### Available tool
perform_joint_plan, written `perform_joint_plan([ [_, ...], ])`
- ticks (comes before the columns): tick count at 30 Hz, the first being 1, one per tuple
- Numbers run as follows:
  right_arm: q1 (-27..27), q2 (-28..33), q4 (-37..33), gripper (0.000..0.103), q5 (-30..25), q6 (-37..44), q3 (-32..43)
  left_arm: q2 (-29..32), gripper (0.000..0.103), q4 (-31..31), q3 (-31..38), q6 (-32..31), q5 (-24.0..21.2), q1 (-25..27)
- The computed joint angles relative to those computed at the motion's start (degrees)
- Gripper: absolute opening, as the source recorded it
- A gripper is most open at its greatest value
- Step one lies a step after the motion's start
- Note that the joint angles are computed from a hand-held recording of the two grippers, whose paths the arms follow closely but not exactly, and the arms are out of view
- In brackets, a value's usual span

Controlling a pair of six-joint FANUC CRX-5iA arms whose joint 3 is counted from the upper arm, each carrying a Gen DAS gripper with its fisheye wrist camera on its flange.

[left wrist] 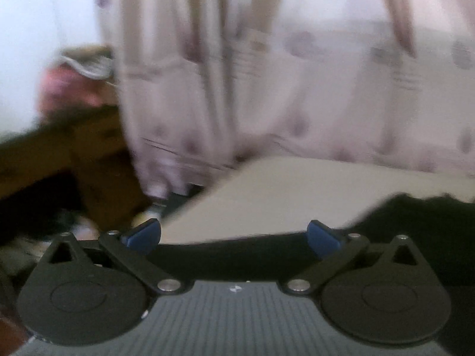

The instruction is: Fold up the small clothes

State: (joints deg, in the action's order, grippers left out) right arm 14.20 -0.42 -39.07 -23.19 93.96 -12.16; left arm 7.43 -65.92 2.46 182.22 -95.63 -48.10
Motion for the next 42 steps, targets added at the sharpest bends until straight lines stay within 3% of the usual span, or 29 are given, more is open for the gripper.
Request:
perform_joint_plan([
  [4,-10.33,9.70,-12.56,0.103,-10.03,7.32,11.35,-2.20,0.100,7.52,-2.61,0.38,18.42,8.62],
  [7,-12.75,16.51,-11.10,0.101,-10.80,3.71,17.95,-0.50,0.101,8.63,-2.36,2.69,24.98,11.06],
  [10,-14.27,23.54,-7.30,0.085,-12.29,-2.32,24.87,3.04,0.101,5.99,-0.66,3.25,23.45,10.09],
  [13,-16.27,29.93,-6.52,0.083,-13.88,-7.53,31.54,5.27,0.101,3.85,-0.18,2.52,21.59,8.82],
  [17,-17.49,36.10,-3.68,0.083,-14.16,-14.20,37.72,4.74,0.103,3.01,-1.71,5.01,22.89,8.44],
  [25,-19.11,43.66,-5.42,0.082,-15.62,-13.17,47.52,3.62,0.103,7.21,-2.83,6.56,25.84,10.89],
  [32,-15.75,45.85,3.29,0.082,-11.88,-11.28,49.29,3.99,0.103,8.85,-2.11,5.74,25.23,11.53],
  [33,-14.83,45.82,6.42,0.077,-11.67,-11.36,49.06,4.20,0.103,9.08,-1.78,5.31,24.99,11.60],
  [35,-13.36,45.80,12.78,0.057,-11.25,-13.19,48.39,4.55,0.103,9.57,-1.30,4.53,24.69,11.78],
  [36,-13.55,46.02,13.04,0.030,-12.31,-13.63,48.84,4.65,0.103,9.78,-1.14,4.21,24.57,11.85],
  [37,-14.29,46.53,11.77,0.010,-14.80,-14.29,50.03,4.83,0.103,9.92,-0.86,4.09,24.37,11.88],
  [42,-14.80,43.76,8.53,0.008,-13.65,-12.58,46.50,4.52,0.103,10.36,-1.16,4.70,24.50,12.02],
])
